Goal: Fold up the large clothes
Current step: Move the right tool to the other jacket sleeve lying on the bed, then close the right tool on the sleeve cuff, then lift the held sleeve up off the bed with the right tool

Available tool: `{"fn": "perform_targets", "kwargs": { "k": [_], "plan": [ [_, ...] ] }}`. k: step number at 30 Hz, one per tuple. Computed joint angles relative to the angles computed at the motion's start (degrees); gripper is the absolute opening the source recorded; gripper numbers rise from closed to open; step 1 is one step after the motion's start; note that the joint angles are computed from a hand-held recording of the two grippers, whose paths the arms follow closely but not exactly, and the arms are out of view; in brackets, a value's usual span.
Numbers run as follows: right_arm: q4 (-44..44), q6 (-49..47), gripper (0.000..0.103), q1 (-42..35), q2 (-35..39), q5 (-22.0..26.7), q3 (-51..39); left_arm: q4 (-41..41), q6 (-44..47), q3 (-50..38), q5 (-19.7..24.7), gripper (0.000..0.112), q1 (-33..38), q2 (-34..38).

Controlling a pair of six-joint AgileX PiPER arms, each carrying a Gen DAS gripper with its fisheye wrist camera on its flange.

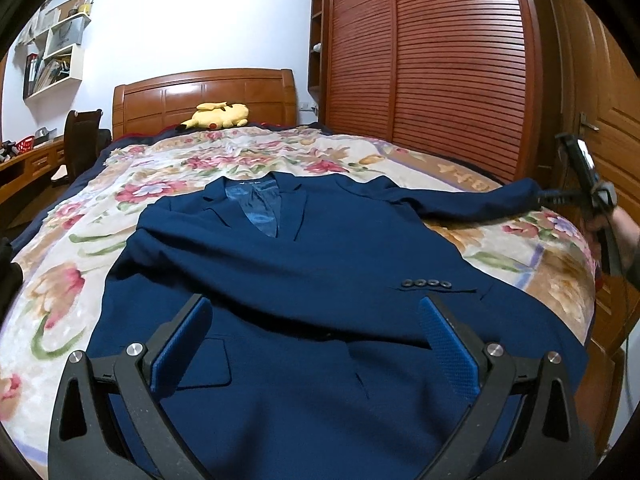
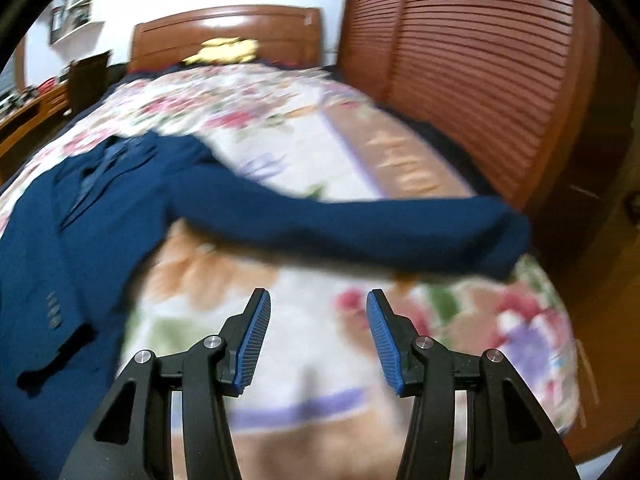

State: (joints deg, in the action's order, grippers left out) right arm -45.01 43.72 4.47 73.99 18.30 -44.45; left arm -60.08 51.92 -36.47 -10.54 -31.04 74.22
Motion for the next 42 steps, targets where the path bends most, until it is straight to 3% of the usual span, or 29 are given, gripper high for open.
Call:
{"fn": "perform_targets", "kwargs": {
  "k": [6, 12, 15, 17, 25, 29, 34, 36, 38, 42],
  "plan": [
    [-0.6, 0.1, 0.052, -6.0, 4.8, 1.5, -7.6, -4.2, 4.6, -0.7, 0.5, 0.103, 0.2, 0.9],
    [-1.1, 3.5, 0.052, -6.9, 11.9, 4.2, -15.7, -7.4, 7.5, -1.1, 0.6, 0.103, 0.3, 2.1],
    [2.8, 0.7, 0.052, -8.8, 16.4, 3.1, -19.3, -8.5, 8.8, -1.1, 0.0, 0.103, -0.2, 2.4],
    [3.3, 1.6, 0.06, -9.4, 18.3, 4.5, -20.8, -9.7, 10.1, -1.2, -0.2, 0.103, -0.4, 2.6],
    [13.2, -3.9, 0.068, -13.7, 26.8, 7.6, -29.9, -15.3, 15.9, -2.5, 1.5, 0.103, 0.6, 4.5],
    [19.5, -9.7, 0.069, -14.1, 30.5, 11.7, -34.1, -16.4, 16.8, -2.4, 1.7, 0.103, 0.7, 4.6],
    [17.1, -8.0, 0.069, -13.7, 31.7, 11.0, -33.8, -16.9, 17.4, -2.4, 1.8, 0.103, 0.7, 4.8],
    [16.1, -8.4, 0.058, -13.3, 30.8, 8.3, -31.7, -18.2, 18.8, -2.6, 2.0, 0.103, 0.8, 5.0],
    [17.1, -12.1, 0.024, -12.9, 29.3, 5.6, -29.1, -20.4, 21.2, -3.2, 2.1, 0.103, 0.8, 5.5],
    [13.6, -12.6, 0.014, -9.4, 26.5, 6.7, -27.3, -19.2, 20.0, -3.2, 2.3, 0.103, 0.9, 5.5]
  ]
}}
